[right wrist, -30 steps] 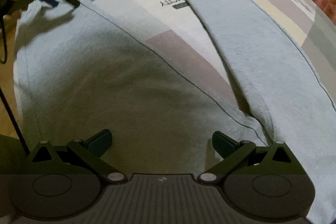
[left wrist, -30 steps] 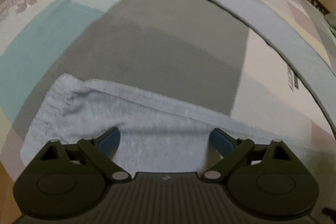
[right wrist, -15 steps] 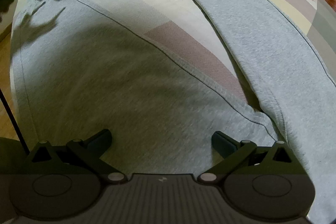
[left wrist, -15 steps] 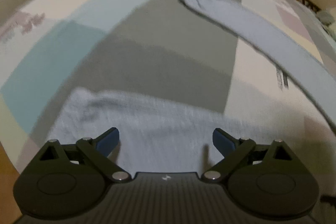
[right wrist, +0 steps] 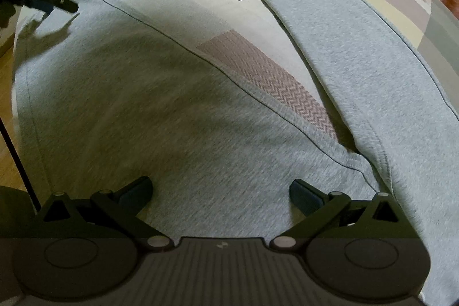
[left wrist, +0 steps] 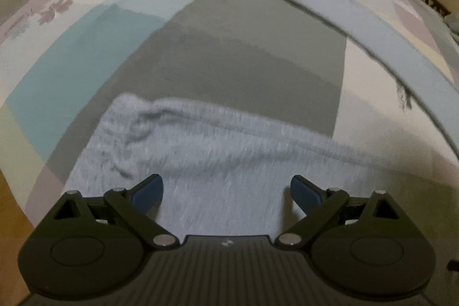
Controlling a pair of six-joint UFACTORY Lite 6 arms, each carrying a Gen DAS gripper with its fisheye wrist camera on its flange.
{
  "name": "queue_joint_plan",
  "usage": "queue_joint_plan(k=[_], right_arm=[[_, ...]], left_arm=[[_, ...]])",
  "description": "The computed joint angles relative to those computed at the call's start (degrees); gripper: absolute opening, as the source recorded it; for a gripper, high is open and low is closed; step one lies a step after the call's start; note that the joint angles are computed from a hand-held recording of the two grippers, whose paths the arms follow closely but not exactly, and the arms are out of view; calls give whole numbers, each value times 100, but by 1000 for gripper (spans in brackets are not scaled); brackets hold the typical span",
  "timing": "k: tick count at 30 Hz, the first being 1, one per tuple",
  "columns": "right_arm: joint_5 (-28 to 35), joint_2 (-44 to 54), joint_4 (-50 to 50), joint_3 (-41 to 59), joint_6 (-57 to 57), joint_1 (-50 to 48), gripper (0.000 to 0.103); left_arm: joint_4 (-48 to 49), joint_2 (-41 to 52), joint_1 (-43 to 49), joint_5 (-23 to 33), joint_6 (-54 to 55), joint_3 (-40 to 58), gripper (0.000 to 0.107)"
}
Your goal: Fold clothes
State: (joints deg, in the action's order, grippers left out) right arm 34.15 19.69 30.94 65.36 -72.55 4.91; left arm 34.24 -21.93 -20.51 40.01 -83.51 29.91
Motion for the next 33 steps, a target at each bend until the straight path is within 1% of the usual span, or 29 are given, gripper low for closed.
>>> queue_joint_plan(k=[2,4,6,8,11,12,13,16,20,22,25,28,31,33], right_arm=[[39,20,-73,47,70,15,103],[58,36,-115,77,112,29,103],[39,33,-99,65,103,37,103],[-3,19,-39,24,56,38,103],[-36,-31,51,-60,-48,4,103],[-37,-37,68,-69,-69,-1,103],[-34,-37,86,-75,-102,-13,103],[-46,-35,184,-90,-215,-40,103],[-110,-108,418,-217,-467,-90,103],[-78,-77,282,-139,-269,-50,103],[67,11,-102,150,349,58,103],[69,-26,276,405,295,-134,103],[66,32,564,736,325,-363,103],[70,175,633,1053,445,-574,103]], left_arm=[[-81,-123,-32,204,-66,-85,95],[-178,-392,-142,577,-181,-120,94],[-252,-671,-335,740,-177,-150,94],[-444,-679,-519,688,142,-130,95],[-832,-479,-553,532,556,-221,96],[-825,-572,-536,513,393,-325,97],[-810,-643,-527,579,174,-341,95],[-655,-513,-432,654,-14,-55,95],[-130,281,-324,248,379,722,95],[31,711,-240,-4,571,1112,95],[210,1424,-75,-388,779,1756,95],[320,2181,-66,-608,972,2587,95],[371,3259,-38,-853,1317,3815,95],[417,4104,-115,-870,1519,4836,95]])
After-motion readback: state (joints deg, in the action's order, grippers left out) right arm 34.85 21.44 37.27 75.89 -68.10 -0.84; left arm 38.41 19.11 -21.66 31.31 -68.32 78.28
